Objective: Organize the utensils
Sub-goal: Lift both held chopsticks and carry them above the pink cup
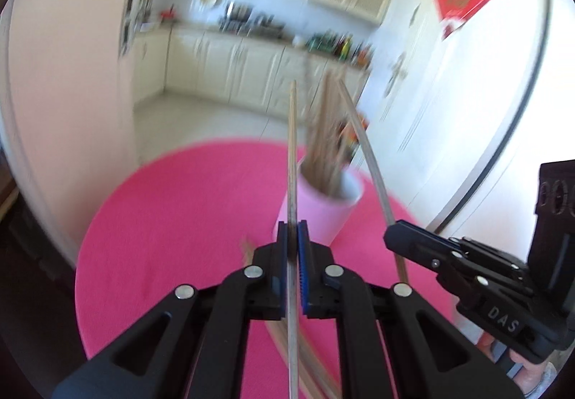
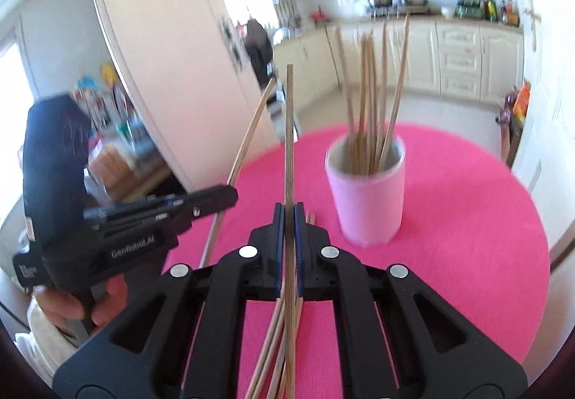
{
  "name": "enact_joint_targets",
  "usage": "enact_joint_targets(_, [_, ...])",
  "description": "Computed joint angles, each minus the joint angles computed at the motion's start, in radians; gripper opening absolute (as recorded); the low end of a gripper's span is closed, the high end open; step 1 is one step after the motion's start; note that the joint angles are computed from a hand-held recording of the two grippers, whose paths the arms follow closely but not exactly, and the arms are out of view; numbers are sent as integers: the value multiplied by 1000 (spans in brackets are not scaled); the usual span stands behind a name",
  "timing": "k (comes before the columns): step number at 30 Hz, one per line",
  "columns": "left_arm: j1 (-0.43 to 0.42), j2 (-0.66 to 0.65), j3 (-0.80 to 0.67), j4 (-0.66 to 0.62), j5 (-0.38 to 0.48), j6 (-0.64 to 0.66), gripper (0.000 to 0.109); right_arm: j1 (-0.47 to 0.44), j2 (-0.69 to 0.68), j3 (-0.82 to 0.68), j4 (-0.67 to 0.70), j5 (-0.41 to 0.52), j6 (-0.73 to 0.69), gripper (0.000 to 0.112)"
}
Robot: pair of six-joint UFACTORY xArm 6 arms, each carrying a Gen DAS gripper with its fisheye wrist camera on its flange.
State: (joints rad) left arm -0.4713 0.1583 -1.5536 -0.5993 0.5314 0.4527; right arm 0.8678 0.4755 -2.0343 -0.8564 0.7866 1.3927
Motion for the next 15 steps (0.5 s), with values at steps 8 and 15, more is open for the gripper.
enact_joint_targets(8, [-96,47,-74,-408,-215,382,6,-39,-92,135,-413,-48,351,6])
enact_joint_targets(15, [-165,118,-191,-859,-360,790,6,-77,-108,179,-647,-51,549,6])
